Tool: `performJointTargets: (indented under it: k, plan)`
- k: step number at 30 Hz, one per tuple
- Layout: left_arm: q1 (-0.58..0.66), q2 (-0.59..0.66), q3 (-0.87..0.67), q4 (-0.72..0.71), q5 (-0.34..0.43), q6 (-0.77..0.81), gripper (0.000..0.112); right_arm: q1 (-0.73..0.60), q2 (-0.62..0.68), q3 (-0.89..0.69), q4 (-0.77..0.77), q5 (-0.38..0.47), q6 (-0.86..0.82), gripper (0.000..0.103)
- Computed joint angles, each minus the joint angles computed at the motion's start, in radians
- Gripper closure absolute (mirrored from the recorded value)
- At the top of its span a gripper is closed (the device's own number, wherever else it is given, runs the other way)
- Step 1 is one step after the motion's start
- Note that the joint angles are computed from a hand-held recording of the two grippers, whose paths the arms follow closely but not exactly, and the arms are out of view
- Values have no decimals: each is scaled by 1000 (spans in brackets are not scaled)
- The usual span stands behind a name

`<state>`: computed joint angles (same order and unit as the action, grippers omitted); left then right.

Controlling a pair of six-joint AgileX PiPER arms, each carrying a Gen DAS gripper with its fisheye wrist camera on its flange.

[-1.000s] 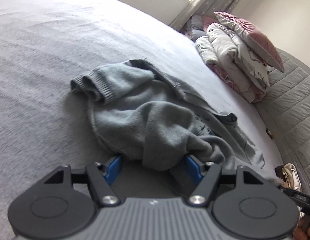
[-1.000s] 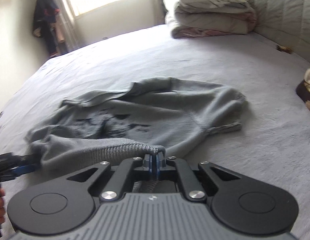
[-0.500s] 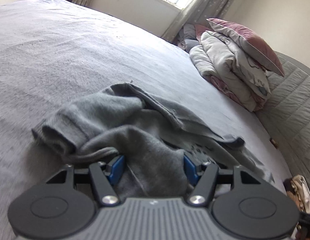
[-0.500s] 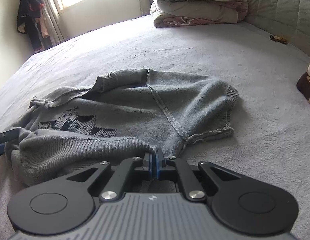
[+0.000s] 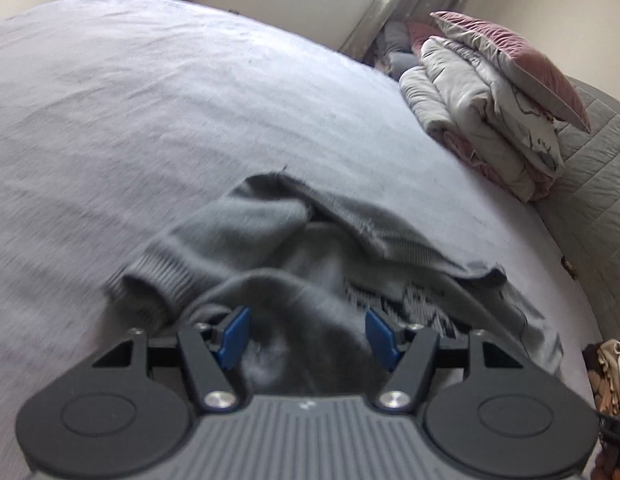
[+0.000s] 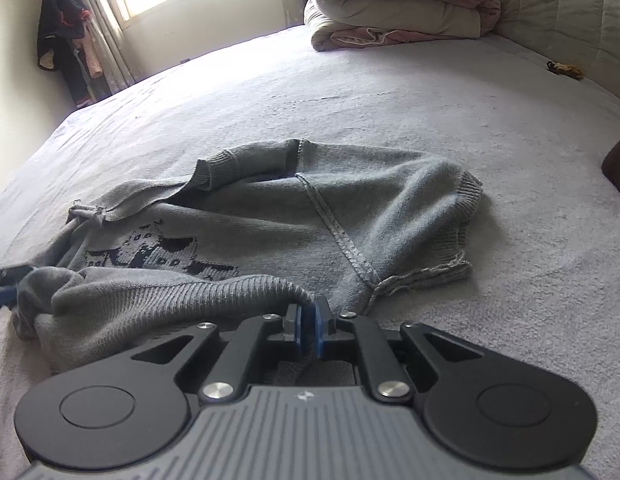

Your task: Fold clothes

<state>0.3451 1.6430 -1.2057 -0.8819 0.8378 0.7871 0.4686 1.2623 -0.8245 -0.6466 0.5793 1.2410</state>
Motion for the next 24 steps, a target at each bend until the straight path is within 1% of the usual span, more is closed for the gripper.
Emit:
performJointTargets:
  k: [4, 7, 9, 12, 16, 18, 20, 23, 24]
  plan:
    - [74, -55, 47, 9, 72, -35, 46, 6, -17, -4, 11, 4, -18, 94]
    - [116, -92, 97, -3, 93, -13, 46, 1, -25, -5, 29, 1, -30, 94]
    - [120, -104, 132, -7, 92, 25, 47, -3, -27, -7, 54, -2, -57, 94]
    - [96, -111, 200, -46, 33, 102, 51, -6, -36, -5, 102, -4, -96, 94]
    - [69, -105, 281, -196, -34, 292, 62, 3, -55, 3, 141, 8, -124, 94]
    - [54, -99, 312, -279, -67, 390, 70, 7, -60, 7, 156, 10, -125, 93]
    - [46, -82, 321, -332, -73, 433, 96, 0, -58, 13, 193, 1, -139, 93]
    - [40, -102, 339, -367, -83, 440, 104, -3, -59, 23, 208, -8, -131, 93]
    - [40, -123, 346, -370, -85, 437, 104, -2, -62, 26, 203, -9, -120, 95]
